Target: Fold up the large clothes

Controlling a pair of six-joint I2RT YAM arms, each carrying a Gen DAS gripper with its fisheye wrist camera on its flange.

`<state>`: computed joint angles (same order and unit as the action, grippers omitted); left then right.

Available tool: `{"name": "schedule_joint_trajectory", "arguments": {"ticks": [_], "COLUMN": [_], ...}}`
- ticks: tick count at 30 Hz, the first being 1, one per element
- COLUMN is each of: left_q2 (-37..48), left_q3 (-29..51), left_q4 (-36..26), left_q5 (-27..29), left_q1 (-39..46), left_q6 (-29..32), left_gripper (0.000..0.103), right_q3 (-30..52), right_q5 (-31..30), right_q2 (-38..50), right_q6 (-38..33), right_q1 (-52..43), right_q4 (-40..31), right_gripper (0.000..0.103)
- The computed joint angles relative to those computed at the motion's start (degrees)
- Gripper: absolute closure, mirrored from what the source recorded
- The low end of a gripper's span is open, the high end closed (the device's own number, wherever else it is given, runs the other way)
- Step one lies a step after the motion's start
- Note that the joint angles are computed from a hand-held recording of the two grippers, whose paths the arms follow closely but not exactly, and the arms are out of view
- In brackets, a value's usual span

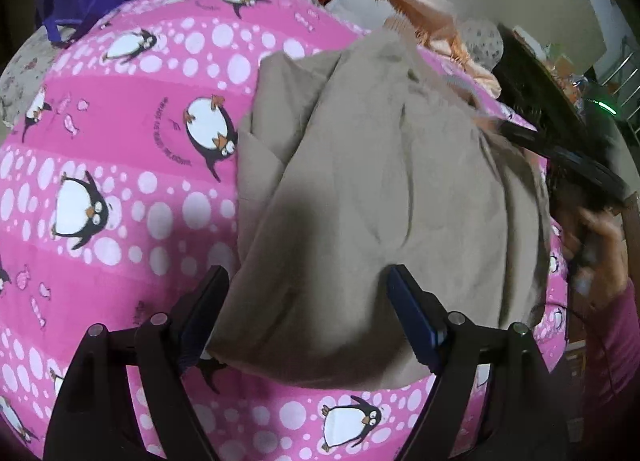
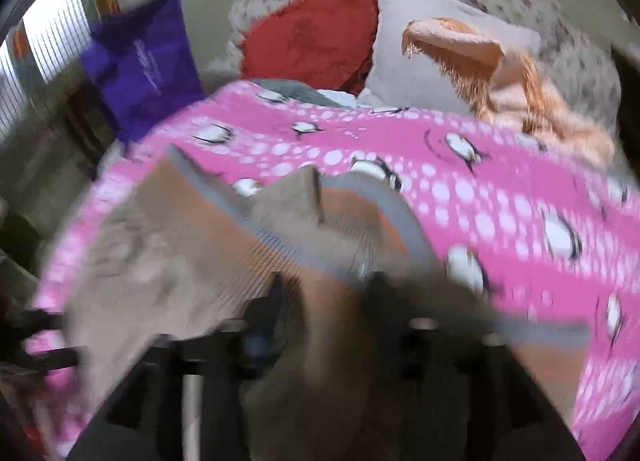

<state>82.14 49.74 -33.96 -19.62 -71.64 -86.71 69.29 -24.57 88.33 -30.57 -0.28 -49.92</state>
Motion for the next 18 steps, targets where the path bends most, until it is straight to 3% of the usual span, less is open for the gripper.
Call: {"name": "schedule_joint_trajectory", "arguments": {"ticks": [1,3,7,11,15,16,17,18], "left_q2": [0.01,-0.34,-3.51,-6.05,-3.28,-2.37,-2.08,-1.74], "left_q3": [-0.41,-1.46,-6.11,-9.6,-5.97,-4.54,-3.77,-3.02], "left_q4": [0.42,1.65,6.04,9.74,5.68,3.85,2.35,1.13], "left_q5": [-0.26,-0.86,-0.79,0.07,-0.14,-0.19,-0.58,-1.05], "left_q1": [0.09,0.2,0.29,0.17,-1.38,-1.9,-2.48,-3.35], "left_q6": [0.05,0.15,-3.52,-6.38,-5.65,-5.51,-5.96,-6.36], "left_gripper": [0.022,0.022,0.022,0.035,0.035,0.034,0.034,0.034], "right_q3": [0.44,1.06,3.06,0.82,-2.91,-4.49,-5.87,-5.97], "right_q5": [-2.37,-5.19,-6.0,-1.67,0.23,-0.78,-1.79,-2.4], "right_q2": [-1.96,-5.86,-6.33,-2.94,1.35,0.88,0.34,0.59], "right_q6": [-2.66,-10.5,-29.75,-38.23,-36.91,-37.58,-38.27,-39.05], "right_q1": [-3.34,-12.32,-34.11,-50.8,-53.94,-54.29,-54.37,-53.98], "right_q4": [-4.29,-13.28,-27.31,-26.21,-24.06,-22.98,-22.84,-24.04], "right_gripper": [0.031,0.025,0.022,0.022,0.024,0.037,0.069,0.083]}}
